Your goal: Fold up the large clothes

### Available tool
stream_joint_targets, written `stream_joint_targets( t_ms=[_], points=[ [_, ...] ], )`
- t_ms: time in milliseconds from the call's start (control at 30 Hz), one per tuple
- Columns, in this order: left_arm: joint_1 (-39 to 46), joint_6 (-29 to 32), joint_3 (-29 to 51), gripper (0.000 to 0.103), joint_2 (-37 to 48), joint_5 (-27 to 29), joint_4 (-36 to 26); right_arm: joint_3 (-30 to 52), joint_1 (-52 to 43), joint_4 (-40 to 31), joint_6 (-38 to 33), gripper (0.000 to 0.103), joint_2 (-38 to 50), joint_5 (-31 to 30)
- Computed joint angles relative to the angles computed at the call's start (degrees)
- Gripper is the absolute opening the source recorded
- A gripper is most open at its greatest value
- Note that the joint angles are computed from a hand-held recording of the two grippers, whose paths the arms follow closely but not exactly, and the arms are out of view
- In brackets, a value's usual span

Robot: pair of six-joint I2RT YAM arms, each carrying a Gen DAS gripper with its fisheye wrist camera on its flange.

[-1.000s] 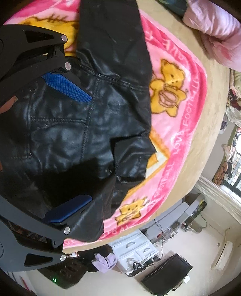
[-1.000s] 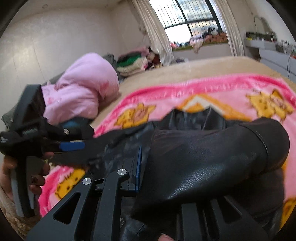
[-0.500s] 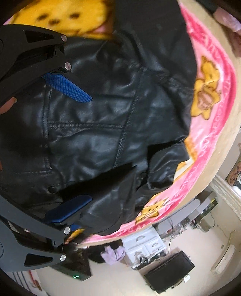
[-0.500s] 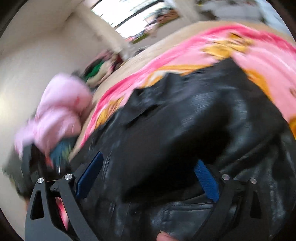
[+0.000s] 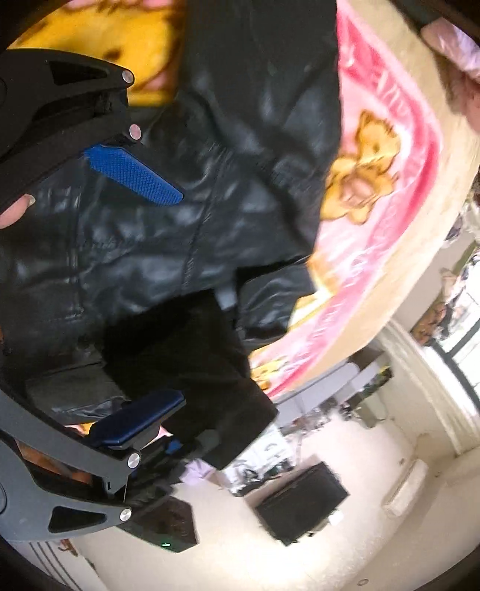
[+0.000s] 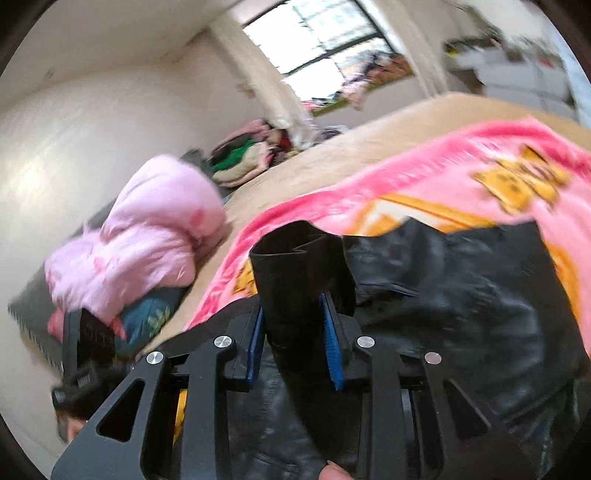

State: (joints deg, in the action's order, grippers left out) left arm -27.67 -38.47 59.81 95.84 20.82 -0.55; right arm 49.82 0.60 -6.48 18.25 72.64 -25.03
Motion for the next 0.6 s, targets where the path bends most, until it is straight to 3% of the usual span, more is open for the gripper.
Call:
stream_joint_targets(
  t_ms=[200,400,467,600],
  points=[
    [5.1,-3.8,-2.8,0.094,-1.6,3.3,3.6,-0.2,12.1,0.6,-4.5,0.032,1.3,8.9],
    [5.9,-3.5,-2.9,0.094,-1.3,4.6,2.3,-0.4,22.0,-1.7,-8.6,0.059,5.0,17.3],
    [5.6,-3.0,-2.6,0.094,-0.2,5.1,1.8,-1.1,23.2,-3.0,-8.7,0.075,5.0,17.0],
    [4.3,-2.0,-1.4,0.094,2.8,6.4,-0.7,-5.1,21.8,-3.3,-7.5,0.086,1.7,13.8]
  ],
)
